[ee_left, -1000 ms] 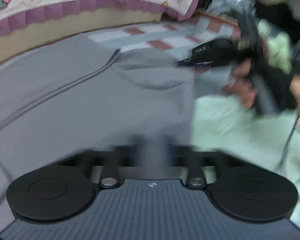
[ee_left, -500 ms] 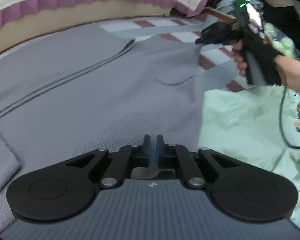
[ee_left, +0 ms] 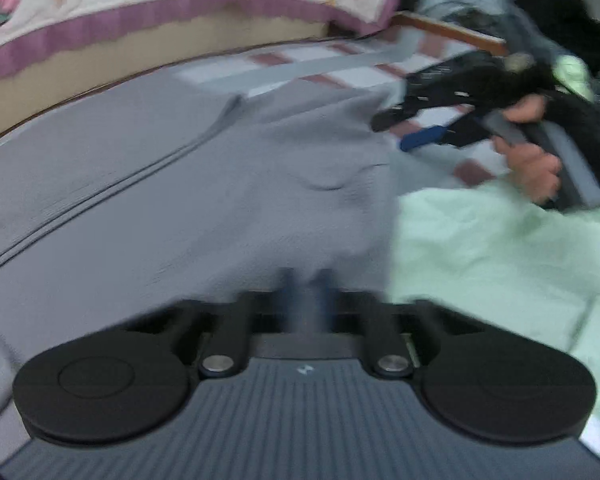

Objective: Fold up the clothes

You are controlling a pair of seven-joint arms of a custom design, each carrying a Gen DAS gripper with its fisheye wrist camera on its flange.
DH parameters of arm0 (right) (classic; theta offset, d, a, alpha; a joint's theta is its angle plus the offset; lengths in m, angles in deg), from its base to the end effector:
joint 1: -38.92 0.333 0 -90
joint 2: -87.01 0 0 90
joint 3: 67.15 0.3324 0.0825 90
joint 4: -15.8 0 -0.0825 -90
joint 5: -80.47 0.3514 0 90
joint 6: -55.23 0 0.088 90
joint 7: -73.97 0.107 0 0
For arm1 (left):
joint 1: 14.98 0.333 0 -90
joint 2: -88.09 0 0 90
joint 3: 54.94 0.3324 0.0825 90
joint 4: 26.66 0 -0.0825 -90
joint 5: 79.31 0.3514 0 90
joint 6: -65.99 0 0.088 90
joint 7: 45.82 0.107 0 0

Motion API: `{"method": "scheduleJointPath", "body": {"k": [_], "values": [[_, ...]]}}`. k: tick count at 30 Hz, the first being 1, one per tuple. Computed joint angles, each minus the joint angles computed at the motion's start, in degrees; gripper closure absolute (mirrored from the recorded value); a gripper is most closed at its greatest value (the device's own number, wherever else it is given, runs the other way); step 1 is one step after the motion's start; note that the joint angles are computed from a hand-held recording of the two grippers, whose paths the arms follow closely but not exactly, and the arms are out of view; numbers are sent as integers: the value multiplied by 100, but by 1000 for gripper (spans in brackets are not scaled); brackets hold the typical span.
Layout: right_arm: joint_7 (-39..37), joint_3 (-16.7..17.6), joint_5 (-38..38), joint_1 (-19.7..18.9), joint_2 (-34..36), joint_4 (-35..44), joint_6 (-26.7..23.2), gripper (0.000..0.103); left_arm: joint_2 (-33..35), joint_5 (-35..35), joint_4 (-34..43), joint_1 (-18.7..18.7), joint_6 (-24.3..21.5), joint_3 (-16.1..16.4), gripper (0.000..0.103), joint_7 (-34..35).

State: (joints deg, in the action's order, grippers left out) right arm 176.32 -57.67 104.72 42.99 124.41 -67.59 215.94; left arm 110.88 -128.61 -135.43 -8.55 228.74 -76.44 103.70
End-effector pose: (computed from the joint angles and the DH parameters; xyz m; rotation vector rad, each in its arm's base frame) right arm 0.7353 0.1231 0.4113 -1.3121 1.9811 -0.0731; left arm 0.6332 -0.1033 0.3864 -1.4355 2.3319 -1.0529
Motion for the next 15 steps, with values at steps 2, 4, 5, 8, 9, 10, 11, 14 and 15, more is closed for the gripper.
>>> {"method": "scheduleJointPath", "body": {"k": [2,4,5,8,9,10,11,14,15], "values": [[400,26,202,39,-20,38,-193,43,36,-634,135,345,-263,-192,103,103],[890,159,615,-19,-120,-60,-392,42,44,-986,194,417,-456,-130,103,143],[926,352,923,-141,-152,-123,-481,40,37,-942,185,318,-416,-12,103,74],[850,582,1579,-188,-143,-252,-178,40,27,-862,158,174,-345,145,101,52],[792,614,1696,-151,-107,-270,68,40,26,-821,161,148,-379,184,100,-10],[588,702,1787,-154,2,-210,367,43,17,-759,172,141,-491,231,97,-122],[497,661,1699,-84,84,-120,543,89,1,-655,196,147,-703,299,95,-303],[400,232,992,317,-31,-176,1182,99,-137,-331,178,314,-1817,465,84,-599],[309,42,593,434,-70,-114,1144,99,-188,-294,157,404,-2286,470,81,-377]]}}
